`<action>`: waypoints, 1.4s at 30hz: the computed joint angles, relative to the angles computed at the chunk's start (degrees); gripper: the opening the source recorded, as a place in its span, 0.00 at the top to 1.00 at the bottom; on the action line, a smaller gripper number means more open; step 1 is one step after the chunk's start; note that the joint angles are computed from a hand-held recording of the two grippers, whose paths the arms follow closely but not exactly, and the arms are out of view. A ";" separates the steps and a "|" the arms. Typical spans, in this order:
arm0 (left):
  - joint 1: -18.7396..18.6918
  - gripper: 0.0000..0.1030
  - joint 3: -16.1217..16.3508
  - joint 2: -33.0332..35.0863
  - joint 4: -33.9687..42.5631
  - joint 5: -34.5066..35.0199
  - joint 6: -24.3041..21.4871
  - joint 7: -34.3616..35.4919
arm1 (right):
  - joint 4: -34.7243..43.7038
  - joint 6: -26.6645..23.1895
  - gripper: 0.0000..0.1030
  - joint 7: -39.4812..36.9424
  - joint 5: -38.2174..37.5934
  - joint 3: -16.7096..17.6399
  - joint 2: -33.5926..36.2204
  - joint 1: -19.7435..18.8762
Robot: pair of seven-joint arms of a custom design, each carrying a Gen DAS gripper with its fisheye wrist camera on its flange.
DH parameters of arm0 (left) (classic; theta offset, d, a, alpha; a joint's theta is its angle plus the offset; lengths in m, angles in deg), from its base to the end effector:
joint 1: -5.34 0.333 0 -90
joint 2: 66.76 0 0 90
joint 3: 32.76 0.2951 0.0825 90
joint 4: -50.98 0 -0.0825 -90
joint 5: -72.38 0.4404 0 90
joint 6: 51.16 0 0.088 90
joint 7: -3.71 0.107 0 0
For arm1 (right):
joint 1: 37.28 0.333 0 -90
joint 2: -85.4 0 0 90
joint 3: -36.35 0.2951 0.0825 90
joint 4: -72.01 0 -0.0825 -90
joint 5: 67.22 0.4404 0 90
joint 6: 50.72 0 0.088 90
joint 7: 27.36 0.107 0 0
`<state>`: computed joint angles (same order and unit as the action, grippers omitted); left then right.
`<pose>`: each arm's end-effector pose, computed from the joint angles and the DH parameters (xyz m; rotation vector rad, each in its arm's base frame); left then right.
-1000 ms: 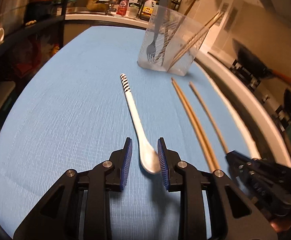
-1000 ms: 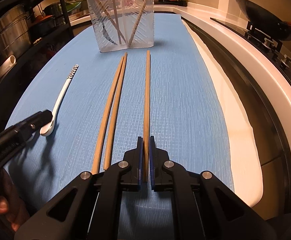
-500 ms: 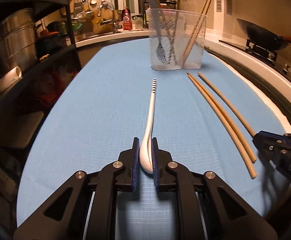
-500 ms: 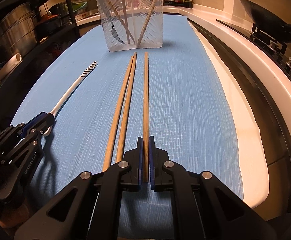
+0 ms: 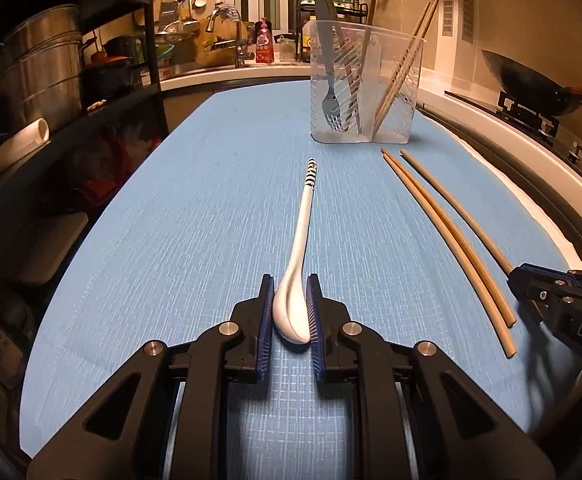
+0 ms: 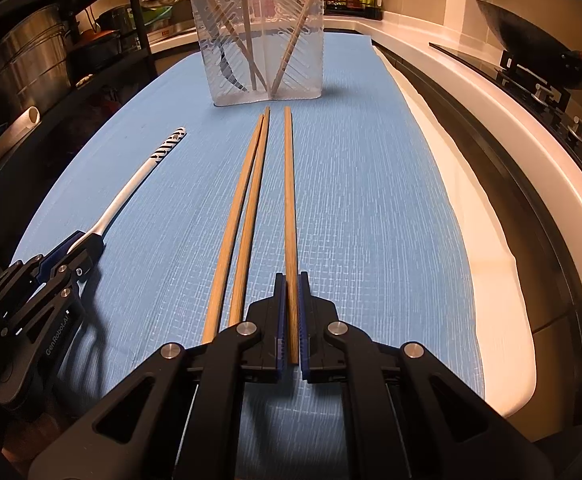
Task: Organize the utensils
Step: 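Lift the spoon with the left gripper and carry it toward the holder, then lower the spoon and chopstick into the clear holder and open both grippers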
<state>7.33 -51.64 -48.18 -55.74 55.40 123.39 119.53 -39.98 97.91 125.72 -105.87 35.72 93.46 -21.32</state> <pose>0.6954 -0.1679 0.4023 -1.3686 2.0615 -0.9815 0.6447 0.1895 0.4089 -1.5186 2.1420 -0.7229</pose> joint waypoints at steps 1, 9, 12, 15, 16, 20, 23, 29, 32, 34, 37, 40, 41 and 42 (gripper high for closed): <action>0.00 0.85 0.04 -0.01 -0.03 -0.09 0.08 -0.21 | -0.05 0.18 0.95 0.06 0.17 -0.02 -0.02 -0.05; 2.34 0.89 -2.51 -0.74 -0.69 -0.77 3.89 -0.10 | -0.39 -0.32 0.95 8.26 -10.52 -0.29 -1.76 0.64; 3.32 0.89 -3.65 -0.75 -0.82 -1.10 4.50 0.35 | -0.02 -1.01 0.95 8.91 -12.29 0.12 -1.74 0.50; 3.51 0.89 -3.89 -0.68 -0.81 -0.73 4.85 0.15 | -0.05 -1.06 0.95 9.72 -13.50 0.27 -1.96 0.38; 4.00 0.89 -4.45 -0.65 -0.86 -0.92 5.20 0.33 | -0.20 -1.23 0.95 10.62 -14.52 0.27 -2.20 0.42; 6.39 0.89 -7.09 -0.63 -1.21 -0.94 7.20 1.23 | -0.95 -1.29 0.95 15.60 -20.41 0.51 -3.63 0.41; 10.01 0.89 -11.06 -0.45 -1.37 -0.68 8.92 2.04 | -1.22 -1.85 0.95 18.05 -24.21 1.06 -4.53 0.16; 20.12 0.89 -21.46 -0.03 -2.48 1.83 11.71 1.81 | -1.62 -3.43 0.95 20.40 -29.43 2.44 -6.78 -0.40; 25.29 0.89 -26.50 0.17 -2.97 3.87 12.26 0.94 | -2.25 -3.77 0.95 21.83 -31.49 3.06 -8.76 -0.90; 28.80 0.89 -29.84 0.46 -2.90 5.12 11.68 0.06 | -2.64 -3.75 0.95 22.25 -31.89 3.50 -10.05 -1.41; 34.51 0.89 -35.36 1.13 -2.07 6.44 9.55 -0.97 | -3.03 -3.32 0.95 21.63 -31.32 4.15 -11.84 -2.31; 38.85 0.89 -39.92 1.72 -0.07 4.58 6.07 0.84 | -2.76 -3.24 0.95 20.57 -30.83 4.87 -13.23 -3.14; 39.17 0.89 -40.29 1.74 0.74 3.88 4.78 1.62 | -2.57 -3.01 0.95 20.08 -30.35 5.02 -13.64 -3.41; 39.68 0.89 -40.86 1.77 1.88 3.10 2.60 2.46 | -2.28 -2.79 0.95 19.41 -29.69 5.19 -13.78 -3.64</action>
